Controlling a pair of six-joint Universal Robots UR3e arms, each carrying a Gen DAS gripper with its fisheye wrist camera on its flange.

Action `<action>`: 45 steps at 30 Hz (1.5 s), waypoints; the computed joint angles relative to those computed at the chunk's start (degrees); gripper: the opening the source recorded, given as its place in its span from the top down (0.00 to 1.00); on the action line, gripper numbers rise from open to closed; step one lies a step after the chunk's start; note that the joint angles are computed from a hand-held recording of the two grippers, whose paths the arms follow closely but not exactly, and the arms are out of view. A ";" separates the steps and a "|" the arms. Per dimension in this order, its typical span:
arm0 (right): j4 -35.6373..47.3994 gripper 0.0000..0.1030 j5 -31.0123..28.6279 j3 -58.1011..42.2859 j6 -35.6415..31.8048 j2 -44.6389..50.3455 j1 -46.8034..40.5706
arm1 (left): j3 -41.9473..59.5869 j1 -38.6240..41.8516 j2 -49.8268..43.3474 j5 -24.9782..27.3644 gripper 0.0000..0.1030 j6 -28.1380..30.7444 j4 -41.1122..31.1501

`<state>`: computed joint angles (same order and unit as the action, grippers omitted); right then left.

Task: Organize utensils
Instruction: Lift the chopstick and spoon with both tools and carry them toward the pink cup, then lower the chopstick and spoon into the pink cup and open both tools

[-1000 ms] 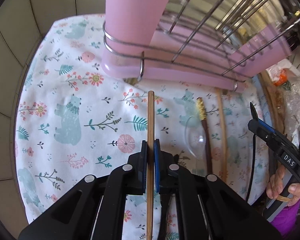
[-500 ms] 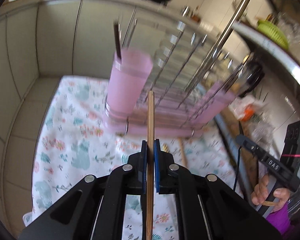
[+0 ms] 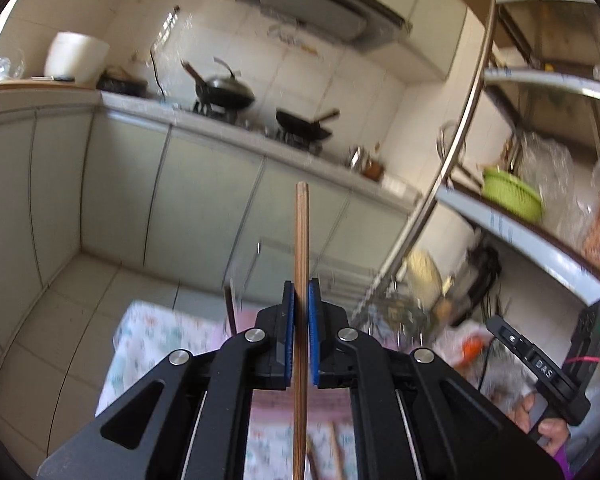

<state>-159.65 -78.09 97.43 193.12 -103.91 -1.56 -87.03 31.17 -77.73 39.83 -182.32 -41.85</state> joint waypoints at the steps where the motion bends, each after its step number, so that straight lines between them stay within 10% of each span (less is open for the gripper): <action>1: -1.31 0.67 -0.97 -1.32 0.21 1.19 0.15 | 1.72 -0.96 -1.90 1.25 0.95 -2.51 2.73; 10: -10.32 0.67 -5.25 -8.37 1.44 9.53 0.42 | 14.48 -11.17 -15.85 17.97 0.95 -13.31 19.79; 24: -17.91 0.67 -11.00 -18.16 1.94 22.38 1.02 | 28.52 -20.88 -33.27 36.10 0.95 -13.53 30.44; 45: -26.46 0.67 -12.88 -7.78 1.33 24.29 1.61 | 3.38 -18.66 -24.39 30.73 0.95 -8.39 38.44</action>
<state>-186.12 -90.96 89.65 194.45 -79.62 0.04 -83.65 12.51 -102.13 70.56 -190.71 -3.41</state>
